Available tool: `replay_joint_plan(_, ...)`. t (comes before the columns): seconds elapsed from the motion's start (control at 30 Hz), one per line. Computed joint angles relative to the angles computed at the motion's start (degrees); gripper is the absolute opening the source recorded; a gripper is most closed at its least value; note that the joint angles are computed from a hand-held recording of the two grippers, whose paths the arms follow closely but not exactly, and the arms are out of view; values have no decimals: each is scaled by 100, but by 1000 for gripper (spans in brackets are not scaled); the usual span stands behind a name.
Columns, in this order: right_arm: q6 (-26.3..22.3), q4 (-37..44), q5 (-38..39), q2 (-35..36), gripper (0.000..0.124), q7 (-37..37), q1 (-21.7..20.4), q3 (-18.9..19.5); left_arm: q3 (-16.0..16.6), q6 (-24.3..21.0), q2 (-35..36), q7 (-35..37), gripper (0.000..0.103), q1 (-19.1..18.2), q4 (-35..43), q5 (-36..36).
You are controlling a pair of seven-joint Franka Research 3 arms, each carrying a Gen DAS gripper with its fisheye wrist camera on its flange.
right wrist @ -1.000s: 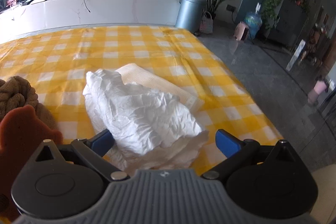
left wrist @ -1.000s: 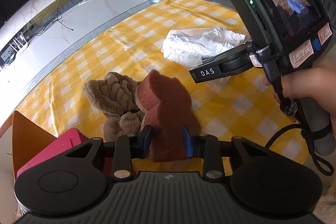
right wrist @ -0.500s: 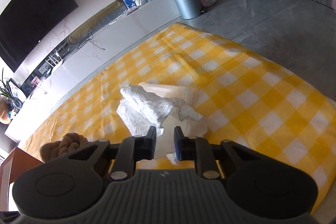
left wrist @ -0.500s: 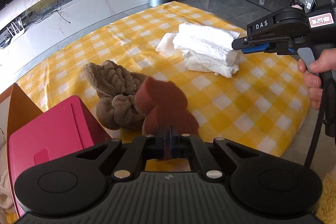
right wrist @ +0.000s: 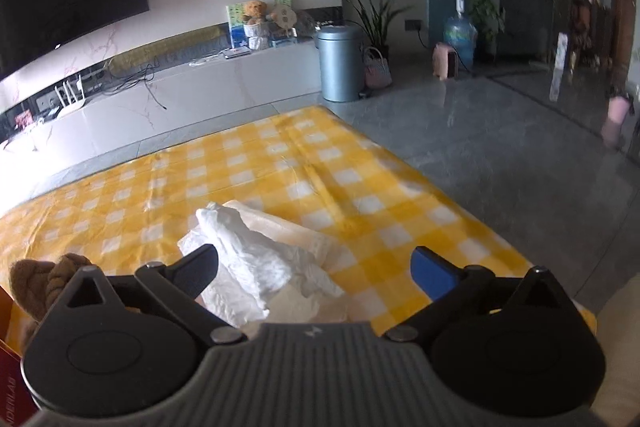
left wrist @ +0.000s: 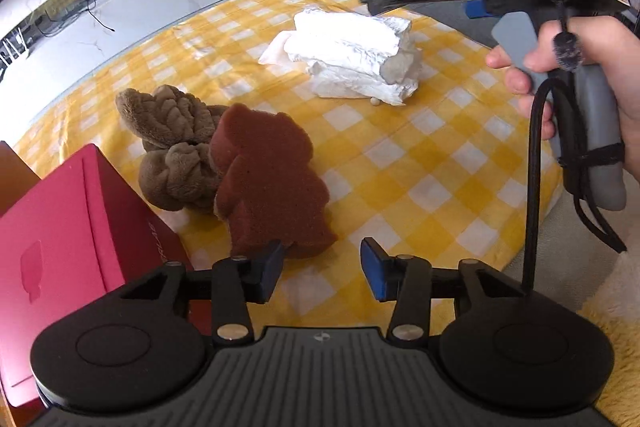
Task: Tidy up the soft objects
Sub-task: 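Close the right tool on the white crumpled tissue and lift it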
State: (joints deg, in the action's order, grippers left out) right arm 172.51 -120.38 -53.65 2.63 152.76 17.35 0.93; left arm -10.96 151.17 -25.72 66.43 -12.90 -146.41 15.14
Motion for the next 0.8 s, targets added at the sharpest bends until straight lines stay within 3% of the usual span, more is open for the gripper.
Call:
replay_joint_plan(0.1,-709,536,-1171,405,100,600,304,-30,-8,11,-102,89,70,55,21,186)
replay_joint_plan(0.13,-986,682,-1162,544,100,489,380,-6,-4,-44,-125,108,85,76,48,210)
replay_joint_plan(0.17,-1135,806,-795,695,100,25,393,48,-15,-152,-145,88,86,102,88,219)
replay_joint_plan(0.27,-1087,1029,-107,1024,100,-986,459,55,224,-349,-206,370,86,-93,132,-139)
replay_joint_plan(0.33,-1178,1152,-64,1160,100,-1441,595,-15,386,-349,-263,650,86,-231,101,-440)
replay_joint_plan(0.43,-1420,1261,-66,1283,100,-1712,839,-204,384,-412,-369,770,86,-242,63,-638)
replay_joint_plan(0.57,-1082,1156,369,1349,100,-2090,858,-342,292,-427,-513,826,87,-202,16,-679)
replay_joint_plan(0.67,-1037,1084,1568,1323,96,-2778,639,-141,262,-443,-614,973,86,-227,-19,-617)
replay_joint_plan(0.73,-895,985,2753,1315,84,-3396,331,184,206,-507,-714,960,86,-198,-28,-548)
replay_joint_plan(0.8,-740,857,3717,1256,60,-3855,80,449,246,-432,-896,954,86,-244,-113,-591)
